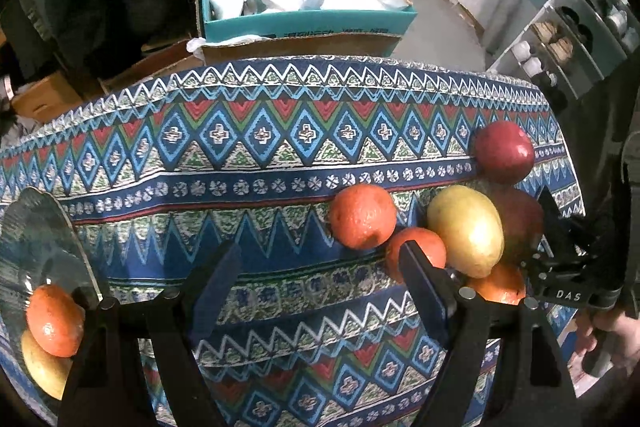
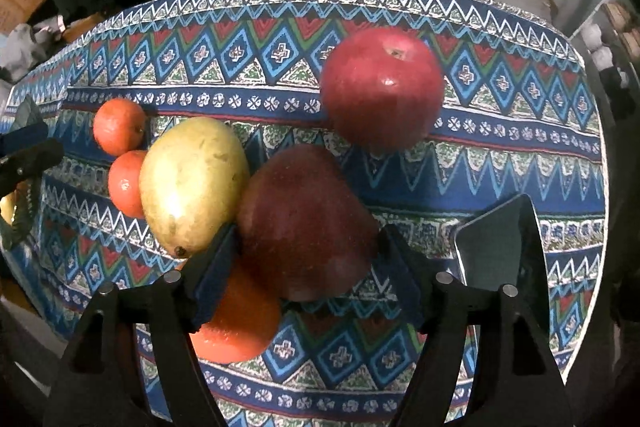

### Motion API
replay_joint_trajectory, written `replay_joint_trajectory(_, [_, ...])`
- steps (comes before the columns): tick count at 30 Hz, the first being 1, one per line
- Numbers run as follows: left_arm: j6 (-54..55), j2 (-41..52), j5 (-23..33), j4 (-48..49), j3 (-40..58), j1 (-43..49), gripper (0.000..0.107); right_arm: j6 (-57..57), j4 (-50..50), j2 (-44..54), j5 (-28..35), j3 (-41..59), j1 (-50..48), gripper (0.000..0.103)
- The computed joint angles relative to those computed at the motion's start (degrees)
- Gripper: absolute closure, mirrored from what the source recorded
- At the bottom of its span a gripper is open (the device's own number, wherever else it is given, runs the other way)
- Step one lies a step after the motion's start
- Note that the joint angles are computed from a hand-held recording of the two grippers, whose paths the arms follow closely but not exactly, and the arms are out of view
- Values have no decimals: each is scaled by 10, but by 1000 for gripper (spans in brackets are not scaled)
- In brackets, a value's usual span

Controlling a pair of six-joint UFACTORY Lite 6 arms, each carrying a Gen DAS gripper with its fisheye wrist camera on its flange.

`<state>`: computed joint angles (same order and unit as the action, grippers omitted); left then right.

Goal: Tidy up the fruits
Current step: 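Reach the right tool toward the red apple while the left tool approaches the tangerines, then close the right tool on the red apple while the left tool grips an orange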

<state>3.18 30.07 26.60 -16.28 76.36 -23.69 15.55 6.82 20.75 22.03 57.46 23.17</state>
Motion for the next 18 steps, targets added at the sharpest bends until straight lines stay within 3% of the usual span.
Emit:
replay_joint_trajectory(4, [-10,24,-3,1,20,-7,25,-110,108,20,-30,-11,-17,31])
replay_joint_trajectory(7, [-12,46,0,-5,43,-12,25,-135,133,42,-48,-7,-19,34])
replay_joint_trajectory(14, [-19,104,6,0,98,-20,25,-20,29,43,-70,-3,2,39])
replay_joint_trajectory(18, [-25,132,10,7,121,-22,25,-41,48,44,-53,2,-2,39])
